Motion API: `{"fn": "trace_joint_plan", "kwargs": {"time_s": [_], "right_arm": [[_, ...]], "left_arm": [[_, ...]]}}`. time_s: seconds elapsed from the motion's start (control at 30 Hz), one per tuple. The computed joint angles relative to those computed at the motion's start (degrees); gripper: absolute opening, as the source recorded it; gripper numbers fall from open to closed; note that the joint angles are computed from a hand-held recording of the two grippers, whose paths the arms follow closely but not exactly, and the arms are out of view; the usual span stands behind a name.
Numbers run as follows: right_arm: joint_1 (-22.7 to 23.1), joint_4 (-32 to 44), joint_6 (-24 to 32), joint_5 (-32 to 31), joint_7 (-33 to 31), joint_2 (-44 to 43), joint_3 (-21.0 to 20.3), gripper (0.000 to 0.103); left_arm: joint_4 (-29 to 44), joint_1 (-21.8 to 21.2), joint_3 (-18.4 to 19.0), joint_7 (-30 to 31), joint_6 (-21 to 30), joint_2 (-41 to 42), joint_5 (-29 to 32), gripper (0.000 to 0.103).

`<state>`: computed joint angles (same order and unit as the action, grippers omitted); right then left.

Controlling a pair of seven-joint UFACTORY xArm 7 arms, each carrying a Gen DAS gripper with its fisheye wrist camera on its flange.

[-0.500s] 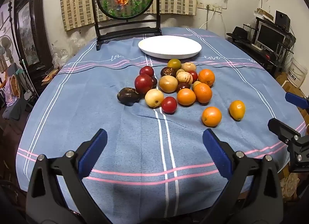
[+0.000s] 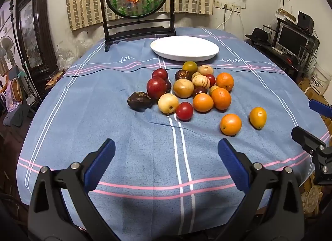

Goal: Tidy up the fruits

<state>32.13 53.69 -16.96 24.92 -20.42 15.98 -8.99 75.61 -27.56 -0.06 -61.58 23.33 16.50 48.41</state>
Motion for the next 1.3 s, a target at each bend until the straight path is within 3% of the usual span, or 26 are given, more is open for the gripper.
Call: {"fn": "trace_joint_plan", "kwargs": {"time_s": [0.4,1.3], "right_arm": [[2.0,1.3,1.0,0.3,0.4,1.1,-2.1,0.102],[0.9,1.7,1.4,-3.2,3.4,1.7,-1.8,0.102]], "left_arm": [[0.4,0.3,0.0,1.9,-0.1,0.3,-2.3,0.101],[0.6,0.2,0.3,2.6,-0.1,0.7,-3.1,0.101]]}}
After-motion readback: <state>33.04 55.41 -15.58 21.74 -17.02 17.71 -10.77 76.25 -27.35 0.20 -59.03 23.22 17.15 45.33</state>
